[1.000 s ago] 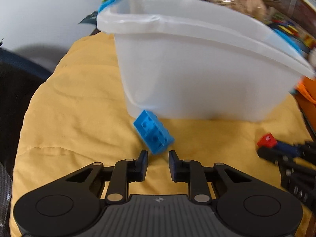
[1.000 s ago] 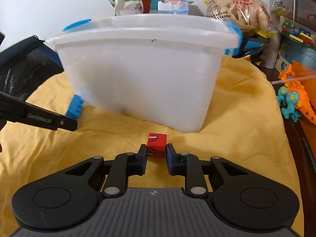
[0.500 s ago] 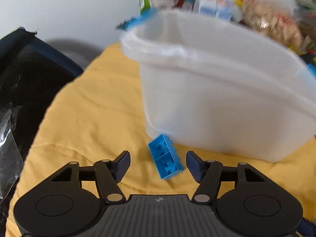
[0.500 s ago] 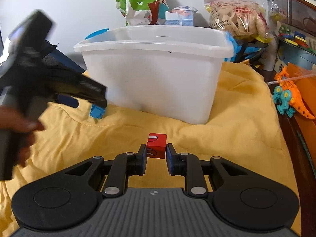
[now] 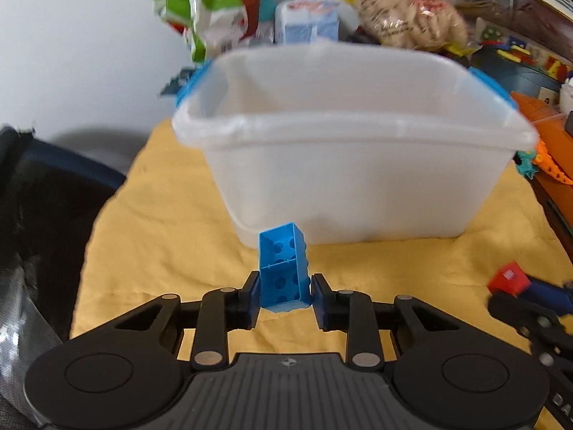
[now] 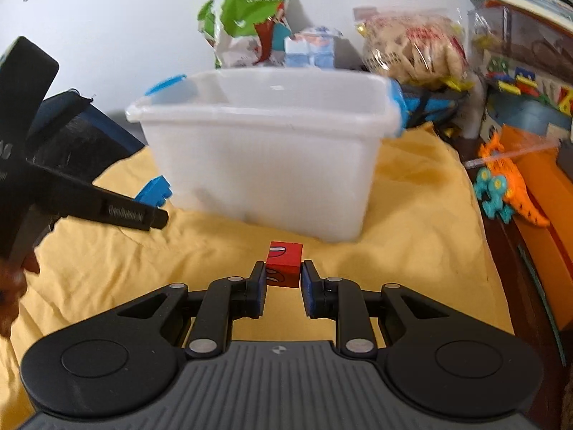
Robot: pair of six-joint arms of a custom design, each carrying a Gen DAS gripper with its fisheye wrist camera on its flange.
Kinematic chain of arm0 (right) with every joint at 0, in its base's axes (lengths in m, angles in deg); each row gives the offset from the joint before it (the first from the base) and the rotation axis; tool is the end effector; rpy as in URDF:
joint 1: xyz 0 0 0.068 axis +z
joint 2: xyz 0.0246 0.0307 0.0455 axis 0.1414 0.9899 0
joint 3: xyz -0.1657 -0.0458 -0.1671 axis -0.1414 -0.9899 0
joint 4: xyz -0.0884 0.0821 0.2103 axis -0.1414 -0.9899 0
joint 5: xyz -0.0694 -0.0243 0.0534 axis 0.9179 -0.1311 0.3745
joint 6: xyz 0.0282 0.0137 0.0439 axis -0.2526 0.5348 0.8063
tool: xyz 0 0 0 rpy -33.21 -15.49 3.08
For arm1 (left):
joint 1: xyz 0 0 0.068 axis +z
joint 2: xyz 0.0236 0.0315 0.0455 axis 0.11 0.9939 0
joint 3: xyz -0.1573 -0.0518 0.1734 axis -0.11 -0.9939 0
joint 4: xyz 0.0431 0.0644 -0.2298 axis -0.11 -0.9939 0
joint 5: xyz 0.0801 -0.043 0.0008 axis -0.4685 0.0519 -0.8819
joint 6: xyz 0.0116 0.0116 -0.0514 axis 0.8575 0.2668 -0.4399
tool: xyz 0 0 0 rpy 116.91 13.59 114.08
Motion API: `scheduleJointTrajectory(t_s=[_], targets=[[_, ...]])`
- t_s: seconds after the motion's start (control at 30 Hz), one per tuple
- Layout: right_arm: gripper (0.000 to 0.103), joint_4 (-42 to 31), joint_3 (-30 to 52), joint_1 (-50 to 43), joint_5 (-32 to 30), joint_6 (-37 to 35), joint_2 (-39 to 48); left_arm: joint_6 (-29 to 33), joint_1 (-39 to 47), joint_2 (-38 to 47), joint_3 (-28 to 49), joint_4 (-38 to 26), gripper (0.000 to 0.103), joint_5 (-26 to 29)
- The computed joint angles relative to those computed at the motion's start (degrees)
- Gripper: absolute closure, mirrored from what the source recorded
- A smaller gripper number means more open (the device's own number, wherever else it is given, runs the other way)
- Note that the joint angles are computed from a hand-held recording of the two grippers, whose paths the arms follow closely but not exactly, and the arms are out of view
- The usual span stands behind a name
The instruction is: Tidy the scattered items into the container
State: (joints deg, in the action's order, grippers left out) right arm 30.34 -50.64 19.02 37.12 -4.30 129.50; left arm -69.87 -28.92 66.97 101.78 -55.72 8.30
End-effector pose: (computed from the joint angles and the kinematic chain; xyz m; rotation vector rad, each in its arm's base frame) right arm 0.1739 0.0287 0.0638 0.0183 2.2241 0.0358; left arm 0.2924 -0.1970 0.0695 0.5099 2.3447 -0.0636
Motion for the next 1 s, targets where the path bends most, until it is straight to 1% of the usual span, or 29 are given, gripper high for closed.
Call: scheduleJointTrajectory(t_s=[0.13, 0.23, 0.33, 0.43, 0.53, 0.77, 0.83, 0.87, 0.93, 0.97, 1.0], targets=[[0.08, -11.5, 2.6, 2.8, 2.6, 0.8, -11.0, 1.6, -1.7, -7.8, -4.9, 1.0, 0.07, -2.0], [0.08, -20.1, 6.2, 3.6, 3.7, 0.8, -17.7, 3.5, -2.2, -11.8, -4.8, -0.4, 0.07, -3.2], [0.08, -26.6, 10.8, 3.0, 4.1, 0.6, -20.9, 5.0, -2.0, -15.4, -2.9, -3.3, 0.072, -3.2], [0.08, -30.1, 15.6, 1.8, 4.2, 0.0, -20.6, 6.1, -2.2, -16.8, -0.3, -4.9, 0.072, -3.7], [0.08, -31.8, 20.2, -0.1, 3.5, -0.8, -17.9, 6.9, -2.1, -15.7, 3.6, -5.8, 0.073, -3.9], [0.08, -32.2, 28.2, -4.1, 0.7, -3.6, -9.7, 8.3, -2.1, -10.1, 13.3, -7.6, 0.074, -4.1], [0.08, -31.8, 28.4, -4.9, -0.2, -4.2, -9.5, 7.6, -1.9, -9.3, 14.3, -9.0, 0.069, -3.0], [0.08, -31.3, 27.9, -5.1, -0.3, -4.6, -9.7, 6.5, -2.0, -9.0, 14.0, -9.7, 0.064, -2.5], [0.08, -30.5, 27.0, -5.8, -0.7, -4.9, -10.1, 3.6, -2.4, -9.0, 11.5, -9.8, 0.033, -0.7], [0.08, -30.3, 26.6, -6.5, -1.7, -5.0, -10.2, 2.5, -2.9, -8.7, 9.7, -9.2, 0.031, 0.7], [0.08, -30.1, 26.2, -7.2, -2.3, -5.4, -10.4, 1.7, -3.4, -8.0, 8.7, -9.1, 0.031, 1.5]])
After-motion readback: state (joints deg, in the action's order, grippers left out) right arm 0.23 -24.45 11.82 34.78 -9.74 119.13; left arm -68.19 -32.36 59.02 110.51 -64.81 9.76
